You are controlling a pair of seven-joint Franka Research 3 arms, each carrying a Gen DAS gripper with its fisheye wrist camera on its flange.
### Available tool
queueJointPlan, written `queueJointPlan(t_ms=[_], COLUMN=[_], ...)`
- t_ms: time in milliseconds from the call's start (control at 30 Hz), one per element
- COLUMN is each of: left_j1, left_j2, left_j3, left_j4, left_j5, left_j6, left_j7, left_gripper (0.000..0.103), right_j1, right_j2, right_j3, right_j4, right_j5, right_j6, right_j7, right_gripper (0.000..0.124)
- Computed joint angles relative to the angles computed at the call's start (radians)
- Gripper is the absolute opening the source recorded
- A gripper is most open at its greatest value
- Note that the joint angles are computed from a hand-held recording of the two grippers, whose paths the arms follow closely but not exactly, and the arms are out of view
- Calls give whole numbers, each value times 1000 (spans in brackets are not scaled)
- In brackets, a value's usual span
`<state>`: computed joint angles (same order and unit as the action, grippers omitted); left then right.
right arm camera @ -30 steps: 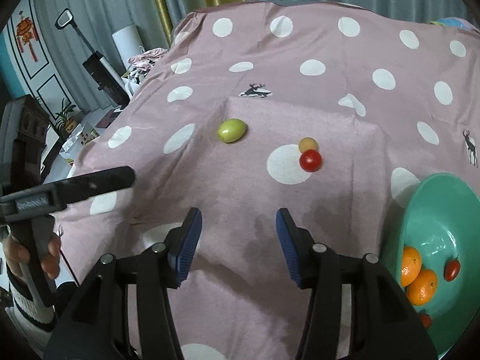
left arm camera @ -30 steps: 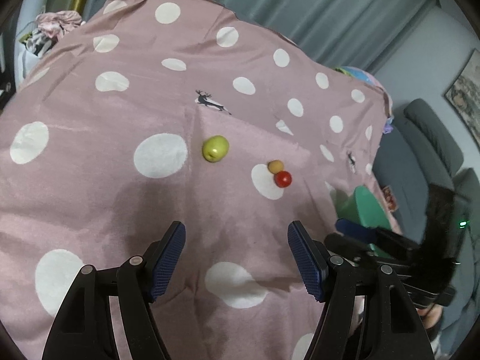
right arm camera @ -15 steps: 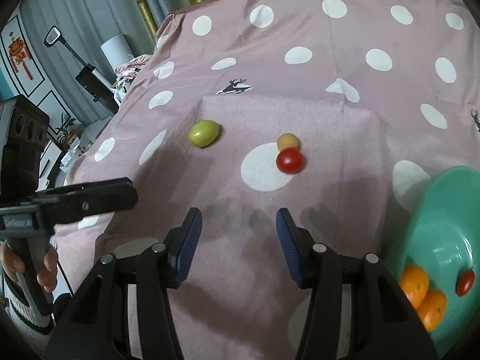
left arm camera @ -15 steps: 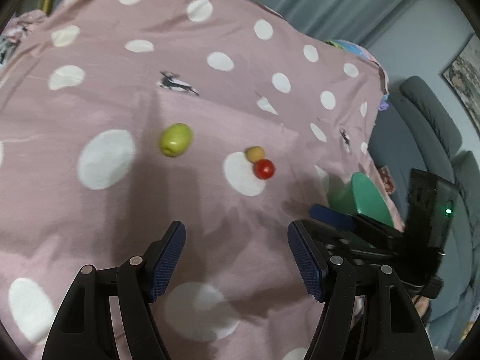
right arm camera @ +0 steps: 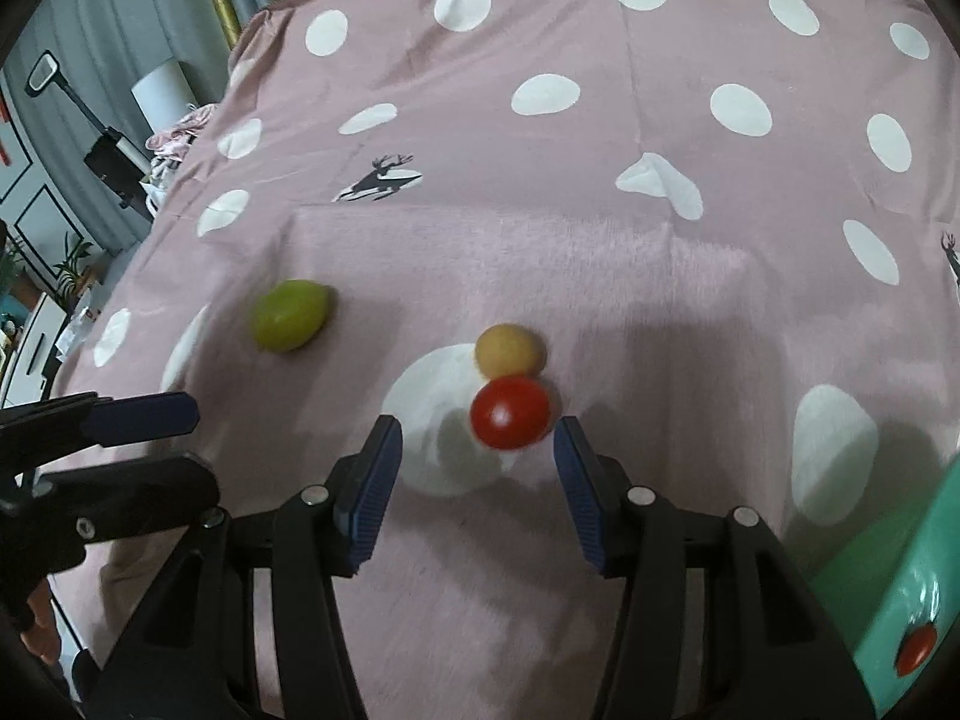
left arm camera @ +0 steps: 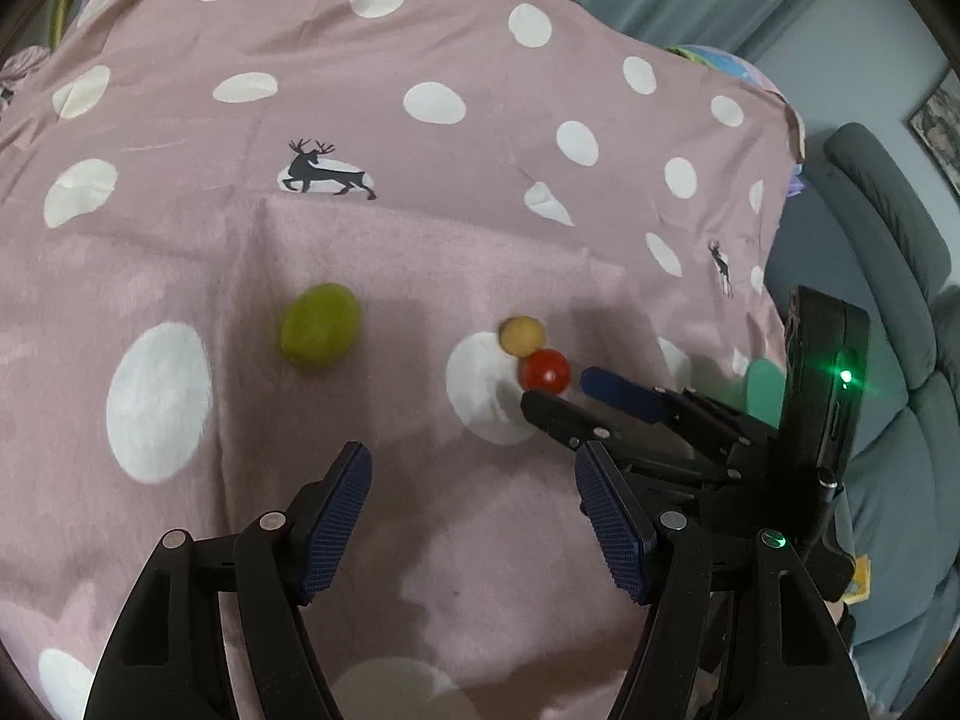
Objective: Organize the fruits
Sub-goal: 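Grasp the small tan fruit with the left tool while the right tool grasps the red tomato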
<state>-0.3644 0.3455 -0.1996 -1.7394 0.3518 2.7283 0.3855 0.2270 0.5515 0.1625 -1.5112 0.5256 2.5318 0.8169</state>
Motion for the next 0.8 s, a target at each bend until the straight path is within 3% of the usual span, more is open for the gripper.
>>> queueJointPlan(t_ms=[167,300,500,633,800], left_j1=[18,25,21,19,22], left_j2=[0,4,7,5,38], left_j3=[-2,-6,-3,0,-13], left_j4=[-17,-18,-8,-5,54], left_j5=[-19,-38,-43,-39,-51], left_j6=[40,50,36,28,-28], left_j7=[20,33,43,38,91], left_gripper=[70,70,70,70,70], right_j1=[10,-4,-22,-28,-106], right_j2=[52,89,111,79,-38], right_j3=[-10,-1,4,10,59], right_j4=[83,144,179,131,-27], right_j5=[-28,-5,24,43,195], right_j6=[-66,-149,-202,-172,-197], right_j7=[44,89,115,87,-82], right_gripper=[52,34,27,27,28])
